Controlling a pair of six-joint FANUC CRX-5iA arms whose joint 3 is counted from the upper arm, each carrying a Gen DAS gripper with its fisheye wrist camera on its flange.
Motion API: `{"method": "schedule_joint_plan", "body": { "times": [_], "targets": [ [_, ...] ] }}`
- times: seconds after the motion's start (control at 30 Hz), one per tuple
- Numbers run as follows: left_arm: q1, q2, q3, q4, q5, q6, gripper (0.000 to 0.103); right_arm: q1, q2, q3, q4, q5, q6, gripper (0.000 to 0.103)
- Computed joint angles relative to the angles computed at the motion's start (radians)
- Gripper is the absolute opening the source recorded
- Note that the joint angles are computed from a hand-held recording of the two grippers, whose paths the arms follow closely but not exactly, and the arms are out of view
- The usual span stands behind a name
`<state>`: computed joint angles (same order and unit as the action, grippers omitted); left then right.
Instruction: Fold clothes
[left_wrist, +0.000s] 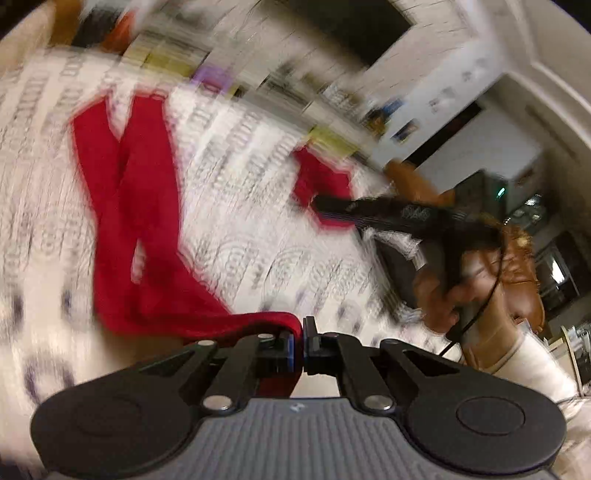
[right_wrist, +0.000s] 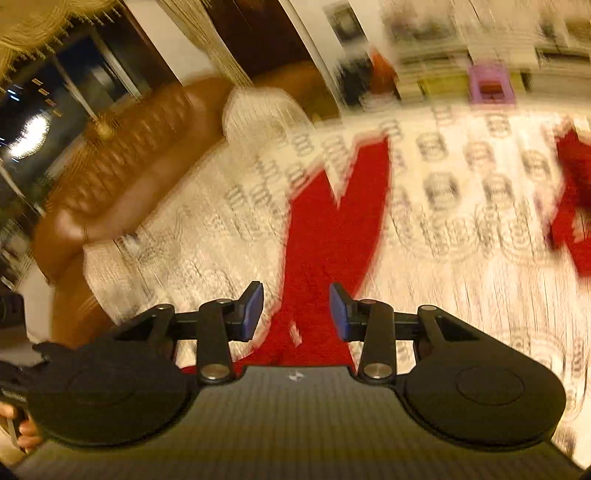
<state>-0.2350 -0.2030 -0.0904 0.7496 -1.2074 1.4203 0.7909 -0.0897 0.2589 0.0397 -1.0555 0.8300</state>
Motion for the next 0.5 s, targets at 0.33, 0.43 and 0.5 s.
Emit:
{"method": "schedule_joint_plan", "body": {
  "times": [0.33, 0.43, 0.5],
  "targets": [
    [0.077, -0.206, -0.313, -0.018, 0.016, 0.089, 0.004, 0.129, 0.005, -0.192, 0.057, -0.023, -0.154, 0.046],
    [0.108, -0.226, -0.359, 0.017, 0.046, 0.094, 0.004, 0.101, 0.047, -0.185, 0.076, 0.008, -0.187, 0.047],
    [0.146, -0.248, -0.383, 0.038, 0.048, 0.097, 0.004, 0.073, 0.071, -0.173, 0.024, 0.013, -0.161, 0.047]
  ]
}}
